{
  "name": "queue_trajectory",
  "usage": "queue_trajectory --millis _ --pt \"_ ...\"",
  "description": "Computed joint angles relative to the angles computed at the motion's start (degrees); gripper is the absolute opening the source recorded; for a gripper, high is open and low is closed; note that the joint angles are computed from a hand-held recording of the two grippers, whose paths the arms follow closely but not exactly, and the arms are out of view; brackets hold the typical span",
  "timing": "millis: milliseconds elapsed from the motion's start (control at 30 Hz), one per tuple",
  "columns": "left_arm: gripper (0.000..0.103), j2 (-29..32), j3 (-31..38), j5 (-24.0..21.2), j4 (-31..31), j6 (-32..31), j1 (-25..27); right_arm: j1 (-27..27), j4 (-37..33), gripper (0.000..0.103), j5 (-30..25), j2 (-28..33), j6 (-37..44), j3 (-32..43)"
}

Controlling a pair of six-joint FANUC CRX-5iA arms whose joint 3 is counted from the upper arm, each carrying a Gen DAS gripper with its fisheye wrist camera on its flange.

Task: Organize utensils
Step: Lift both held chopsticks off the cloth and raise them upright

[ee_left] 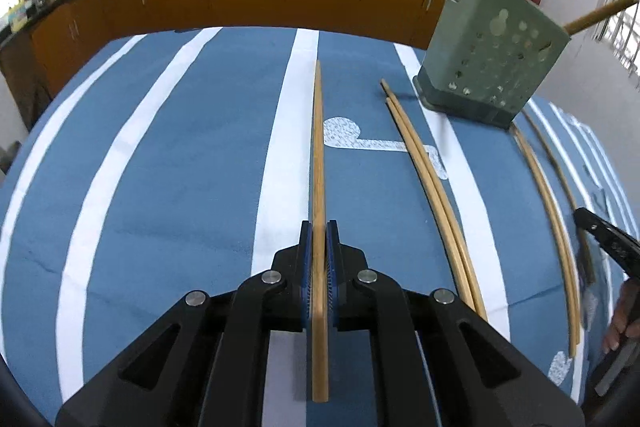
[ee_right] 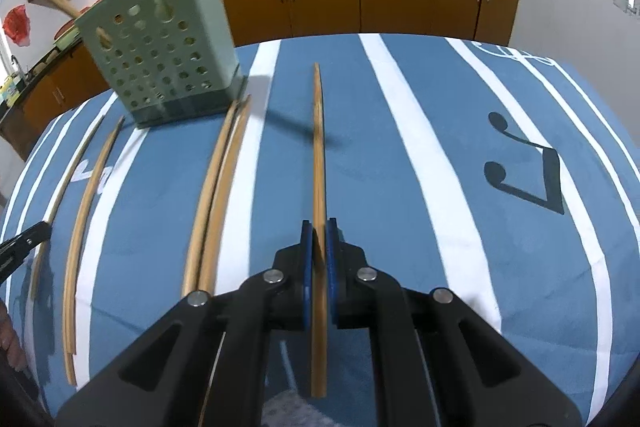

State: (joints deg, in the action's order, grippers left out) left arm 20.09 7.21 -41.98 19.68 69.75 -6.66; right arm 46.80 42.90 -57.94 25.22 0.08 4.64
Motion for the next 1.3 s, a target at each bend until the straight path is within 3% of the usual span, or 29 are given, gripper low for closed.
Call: queue_trajectory --millis 100,867,1033,1300 --pt "0.008 -0.8 -1.6 2.3 -0.2 -0.6 -0.4 0.4 1.4 0.008 -1.1 0.6 0.4 0.1" --pt "0.009 -0.9 -2.4 2.6 1.9 -0.4 0.0 0.2 1.3 0.008 0.4 -0.3 -0.6 -1.1" --pt "0.008 -1.8 -1.8 2.3 -3.4 2.7 -0.9 1.2 1.4 0.008 -0.8 -0.6 -0.3 -1.6" --pt "0.007 -2.2 -1.3 0.5 -5.1 2.9 -0.9 1.6 1.5 0.008 -0.2 -2.2 -1.5 -2.9"
